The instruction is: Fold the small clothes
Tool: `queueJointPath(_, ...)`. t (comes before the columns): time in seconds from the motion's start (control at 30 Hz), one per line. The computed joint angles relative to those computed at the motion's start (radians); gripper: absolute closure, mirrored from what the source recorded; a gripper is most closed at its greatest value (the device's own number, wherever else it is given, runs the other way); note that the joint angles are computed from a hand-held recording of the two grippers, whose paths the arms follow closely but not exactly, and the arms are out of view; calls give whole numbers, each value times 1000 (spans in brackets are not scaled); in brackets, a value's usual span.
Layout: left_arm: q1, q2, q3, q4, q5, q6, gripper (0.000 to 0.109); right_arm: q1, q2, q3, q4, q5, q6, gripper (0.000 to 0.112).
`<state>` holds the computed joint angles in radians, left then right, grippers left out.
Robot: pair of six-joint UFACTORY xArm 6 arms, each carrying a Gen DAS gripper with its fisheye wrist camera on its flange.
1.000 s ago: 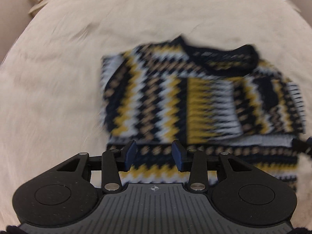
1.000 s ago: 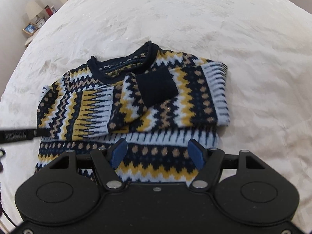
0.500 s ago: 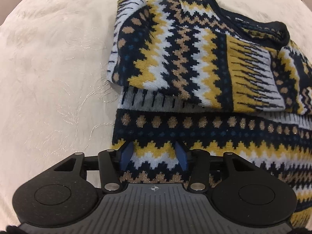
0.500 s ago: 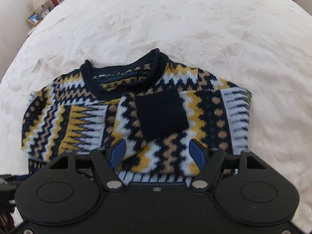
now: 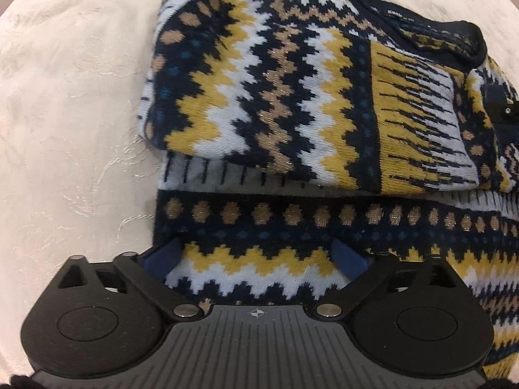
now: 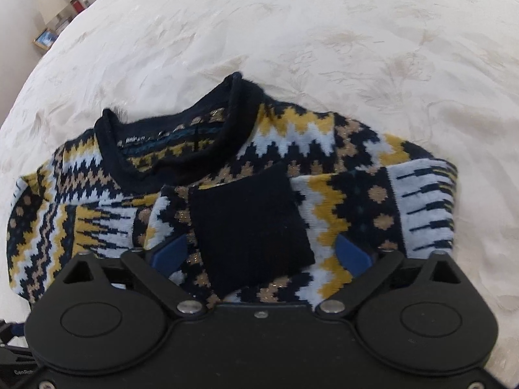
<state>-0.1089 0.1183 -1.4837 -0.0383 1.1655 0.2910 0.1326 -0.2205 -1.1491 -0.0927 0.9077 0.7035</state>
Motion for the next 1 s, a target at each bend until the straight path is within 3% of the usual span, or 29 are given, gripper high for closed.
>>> queueJointPath(0.17, -33, 22, 8, 20, -34, -45, 6, 17, 18, -25, -47, 31, 12, 13)
queueJointPath(0.23, -36, 22, 16, 16, -46, -45, 6, 28, 19, -39, -73, 46, 19, 47)
queueJointPath(0.27, -33, 12, 26, 12, -48, -39, 6, 32, 22, -55, -80, 67, 19, 54)
queueJointPath(0.3, -29, 3, 36, 8, -51, -31, 6, 37, 20, -71, -83, 83, 18, 82)
queueJointPath(0.33, -28, -1, 43, 5, -56, -28, 6, 34, 14, -73, -53, 70, 2, 95)
queueJointPath(0.4, -26, -8, 52, -2, -58, -21, 6, 29, -29, -58, 6, 14, -18, 95)
queueJointPath(0.5, -5, -19, 39, -26, -28, 6, 7, 38, -100, -54, -30, -20, -20, 96)
queueJointPath(0.67, 19, -46, 24, -45, 2, 39, 13, -3, -163, -46, -115, 79, 90, 96)
queueJointPath(0.83, 29, -74, 6, -34, -5, 55, 14, -45, -177, -9, -108, 196, 128, 96)
queueJointPath(1.0, 13, -11, -96, -43, -58, 50, 14, -37, -197, 19, -82, 179, 105, 96)
